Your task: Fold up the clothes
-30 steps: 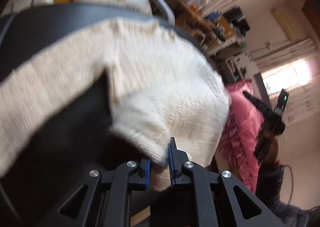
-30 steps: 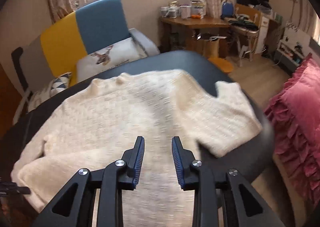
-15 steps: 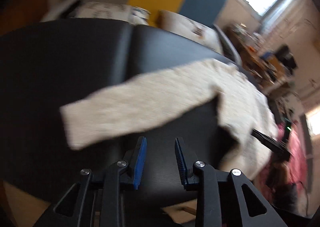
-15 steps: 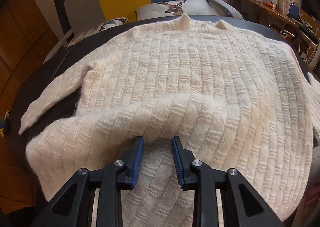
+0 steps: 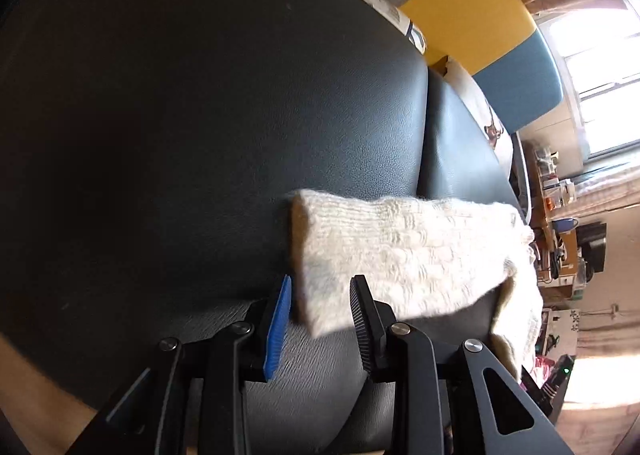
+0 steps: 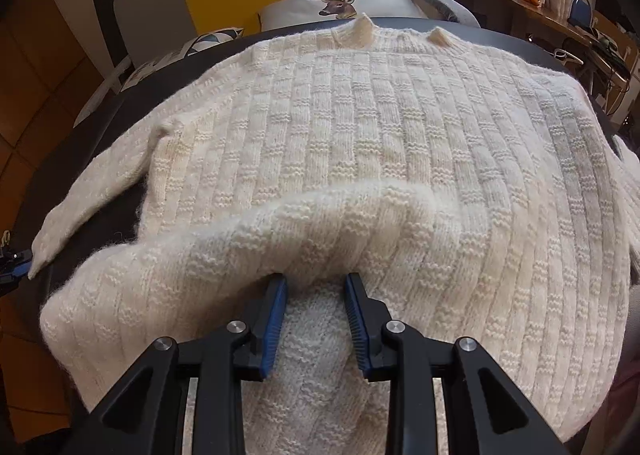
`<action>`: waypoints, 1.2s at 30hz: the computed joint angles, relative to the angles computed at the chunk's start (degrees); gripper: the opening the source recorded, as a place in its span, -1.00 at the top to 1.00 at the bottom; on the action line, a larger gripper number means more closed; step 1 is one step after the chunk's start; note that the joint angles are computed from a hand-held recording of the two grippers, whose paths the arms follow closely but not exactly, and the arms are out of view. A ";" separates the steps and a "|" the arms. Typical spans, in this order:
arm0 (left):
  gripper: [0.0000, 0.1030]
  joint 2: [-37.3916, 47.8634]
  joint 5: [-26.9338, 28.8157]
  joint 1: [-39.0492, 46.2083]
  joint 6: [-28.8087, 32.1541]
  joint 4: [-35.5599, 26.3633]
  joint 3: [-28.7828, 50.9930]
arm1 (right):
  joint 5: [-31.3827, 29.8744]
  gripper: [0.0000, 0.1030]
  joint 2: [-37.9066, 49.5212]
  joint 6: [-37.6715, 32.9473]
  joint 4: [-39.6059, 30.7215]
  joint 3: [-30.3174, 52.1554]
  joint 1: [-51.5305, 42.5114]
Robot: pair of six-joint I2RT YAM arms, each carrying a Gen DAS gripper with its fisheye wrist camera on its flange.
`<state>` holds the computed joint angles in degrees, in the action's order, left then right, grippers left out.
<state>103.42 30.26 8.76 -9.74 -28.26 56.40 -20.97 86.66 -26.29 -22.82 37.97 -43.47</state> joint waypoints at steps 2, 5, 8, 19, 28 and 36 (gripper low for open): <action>0.28 -0.05 -1.97 -1.73 -1.77 2.20 -0.03 | 0.60 0.42 0.02 0.28 -0.03 0.20 0.54; 0.85 -1.20 -9.95 -5.70 -4.30 6.32 -1.59 | 0.85 0.42 -1.31 0.42 -0.57 0.98 0.81; 0.88 -2.75 -12.26 -7.31 -6.10 9.56 -3.70 | -0.99 0.42 -2.39 0.44 -3.73 5.61 1.68; 0.89 -10.87 -16.19 -6.20 -15.61 15.87 1.72 | 8.98 0.41 28.06 8.97 -5.07 35.31 18.76; 0.95 5.01 -26.24 -6.41 -11.85 6.62 22.53 | 12.83 0.39 36.12 14.72 -2.29 44.49 26.72; 0.93 8.22 -25.26 -3.31 -0.92 -0.89 26.68 | 14.41 0.38 37.90 12.49 -5.76 49.17 30.75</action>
